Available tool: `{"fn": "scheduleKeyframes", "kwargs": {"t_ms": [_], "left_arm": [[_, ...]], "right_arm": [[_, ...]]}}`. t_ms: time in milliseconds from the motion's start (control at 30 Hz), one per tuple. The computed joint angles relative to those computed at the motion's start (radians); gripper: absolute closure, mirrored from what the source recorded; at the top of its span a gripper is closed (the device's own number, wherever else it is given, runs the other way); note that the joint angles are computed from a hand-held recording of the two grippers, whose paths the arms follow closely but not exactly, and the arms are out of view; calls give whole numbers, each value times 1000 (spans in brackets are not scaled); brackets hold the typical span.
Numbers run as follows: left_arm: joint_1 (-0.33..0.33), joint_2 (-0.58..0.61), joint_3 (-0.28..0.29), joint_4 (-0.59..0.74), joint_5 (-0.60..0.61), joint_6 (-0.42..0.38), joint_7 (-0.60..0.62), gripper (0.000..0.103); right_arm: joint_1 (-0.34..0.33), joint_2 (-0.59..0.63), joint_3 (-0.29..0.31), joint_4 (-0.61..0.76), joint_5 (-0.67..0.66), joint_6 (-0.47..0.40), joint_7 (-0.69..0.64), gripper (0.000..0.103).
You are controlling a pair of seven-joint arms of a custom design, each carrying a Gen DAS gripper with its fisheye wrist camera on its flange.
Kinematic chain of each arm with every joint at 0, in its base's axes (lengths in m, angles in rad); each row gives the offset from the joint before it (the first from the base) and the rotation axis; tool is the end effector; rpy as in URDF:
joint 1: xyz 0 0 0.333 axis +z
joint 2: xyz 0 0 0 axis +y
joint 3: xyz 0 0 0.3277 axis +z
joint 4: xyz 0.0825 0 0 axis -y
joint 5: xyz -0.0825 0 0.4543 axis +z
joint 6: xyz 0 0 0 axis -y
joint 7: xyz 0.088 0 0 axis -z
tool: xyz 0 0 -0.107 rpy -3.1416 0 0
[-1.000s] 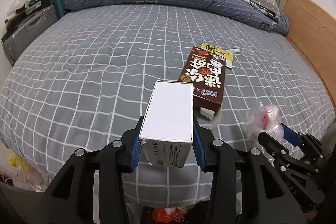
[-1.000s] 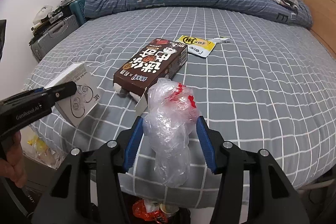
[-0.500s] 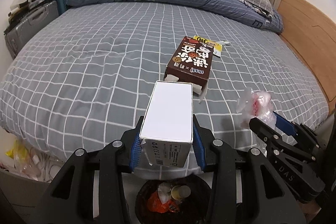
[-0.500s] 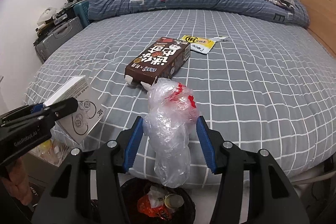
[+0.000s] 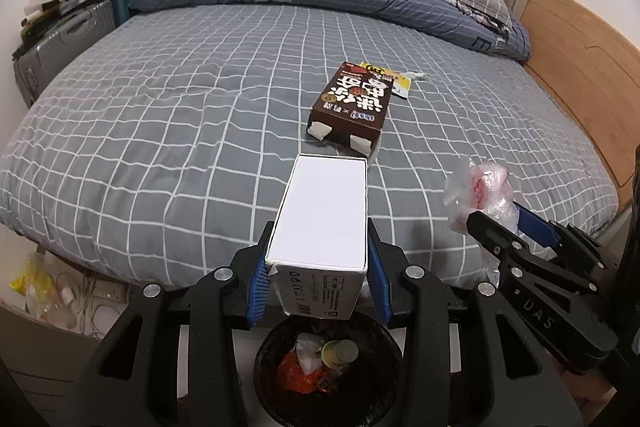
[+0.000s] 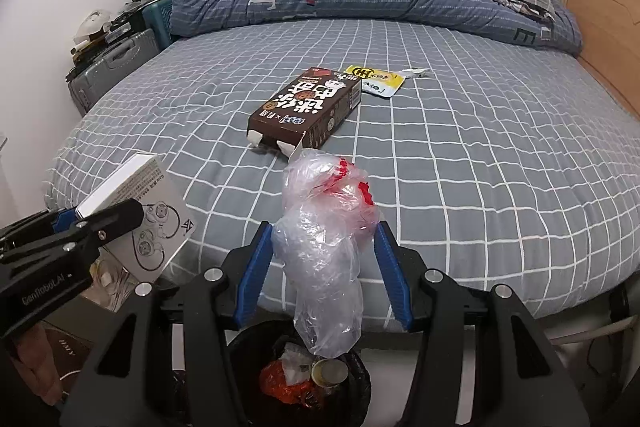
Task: Collect trash
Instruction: 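Carry the white box in the left tool over the bin while the right tool carries the plastic bag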
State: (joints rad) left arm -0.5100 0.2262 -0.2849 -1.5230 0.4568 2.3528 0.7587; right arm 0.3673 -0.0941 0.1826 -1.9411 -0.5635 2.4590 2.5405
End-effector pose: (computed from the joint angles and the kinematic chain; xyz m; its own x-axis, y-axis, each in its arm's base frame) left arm 0.5431 -0.5130 0.6034 -0.2171 -0.9688 0.1194 -0.7683 0.0941 -0.6331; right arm 0.5475 0.3405 0.5843 -0.0540 -0.9959 -0.0731 -0.7179 0.0896 -0.6904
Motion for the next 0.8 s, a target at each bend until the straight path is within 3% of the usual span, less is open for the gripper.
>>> {"fn": "scheduleKeyframes", "kwargs": {"t_ms": [800], "left_arm": [[4, -127, -43, -202, -69, 16, -33, 62]], "right_arm": [[-1, -105, 52, -121, 67, -21, 2, 53]]}}
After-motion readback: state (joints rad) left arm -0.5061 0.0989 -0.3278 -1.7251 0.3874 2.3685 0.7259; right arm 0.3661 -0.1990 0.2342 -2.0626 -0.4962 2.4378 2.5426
